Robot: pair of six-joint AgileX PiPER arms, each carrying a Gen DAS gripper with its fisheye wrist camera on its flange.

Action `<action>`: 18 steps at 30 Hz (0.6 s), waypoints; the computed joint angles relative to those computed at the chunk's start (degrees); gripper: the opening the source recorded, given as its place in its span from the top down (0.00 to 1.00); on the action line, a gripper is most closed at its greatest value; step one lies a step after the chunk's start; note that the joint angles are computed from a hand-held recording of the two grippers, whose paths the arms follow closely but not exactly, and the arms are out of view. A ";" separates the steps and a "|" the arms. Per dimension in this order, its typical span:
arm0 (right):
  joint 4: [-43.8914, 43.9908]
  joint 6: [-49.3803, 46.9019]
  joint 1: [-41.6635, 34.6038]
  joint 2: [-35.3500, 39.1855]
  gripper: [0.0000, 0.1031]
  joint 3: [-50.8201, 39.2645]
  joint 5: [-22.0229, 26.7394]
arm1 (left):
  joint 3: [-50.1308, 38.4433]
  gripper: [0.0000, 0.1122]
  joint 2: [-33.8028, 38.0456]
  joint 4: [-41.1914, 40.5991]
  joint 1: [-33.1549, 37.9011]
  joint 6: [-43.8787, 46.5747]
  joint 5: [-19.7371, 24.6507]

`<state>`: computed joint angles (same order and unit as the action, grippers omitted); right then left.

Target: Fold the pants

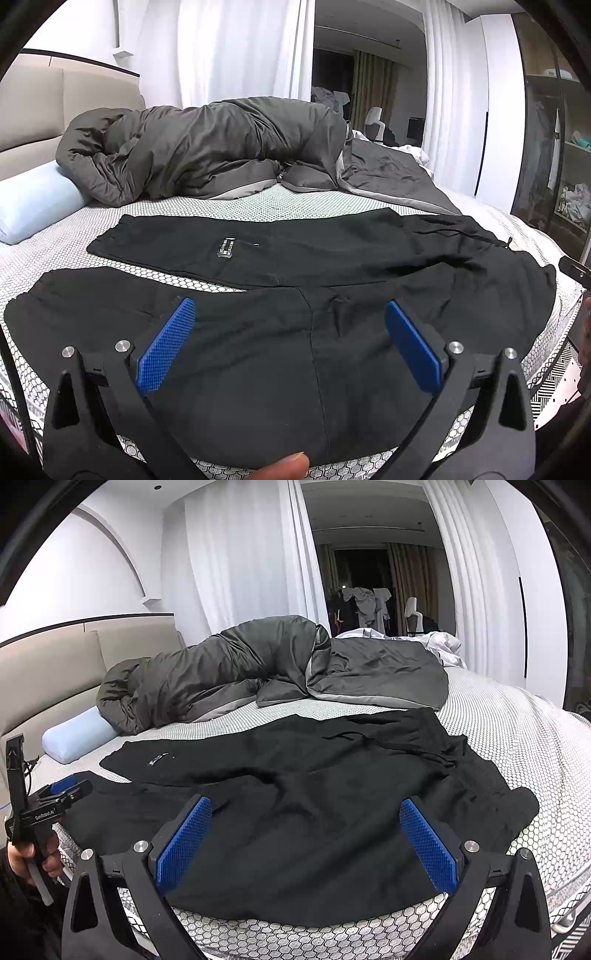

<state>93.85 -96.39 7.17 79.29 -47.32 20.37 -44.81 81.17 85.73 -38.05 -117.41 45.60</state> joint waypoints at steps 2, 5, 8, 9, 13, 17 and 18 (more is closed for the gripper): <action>-0.37 0.37 0.13 -0.01 0.00 -0.08 -0.24 | -0.02 0.09 0.06 0.02 -0.06 -0.02 0.05; -0.57 0.62 0.26 -0.06 0.00 0.01 -0.27 | -0.03 0.09 0.09 0.03 -0.09 -0.06 0.12; -0.28 0.28 0.22 0.27 0.00 -0.28 -0.22 | -0.02 0.09 0.06 0.00 0.09 0.03 -0.05; -0.32 0.39 0.24 0.27 0.00 -0.26 -0.25 | -0.08 0.09 0.12 -0.10 -0.06 0.05 0.08; -0.14 0.18 0.33 0.21 0.00 -0.23 -0.36 | -0.02 0.09 0.09 0.02 0.00 0.01 -0.01; -0.73 0.83 0.36 0.32 0.00 -0.38 -0.40 | -0.04 0.09 0.13 0.03 -0.11 0.02 0.13; -0.74 0.84 0.42 0.30 0.00 -0.38 -0.43 | -0.02 0.09 0.08 0.05 -0.07 -0.02 0.07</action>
<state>93.11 -95.54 7.59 79.59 -47.70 19.94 -44.83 81.26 85.78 -38.12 -117.43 45.66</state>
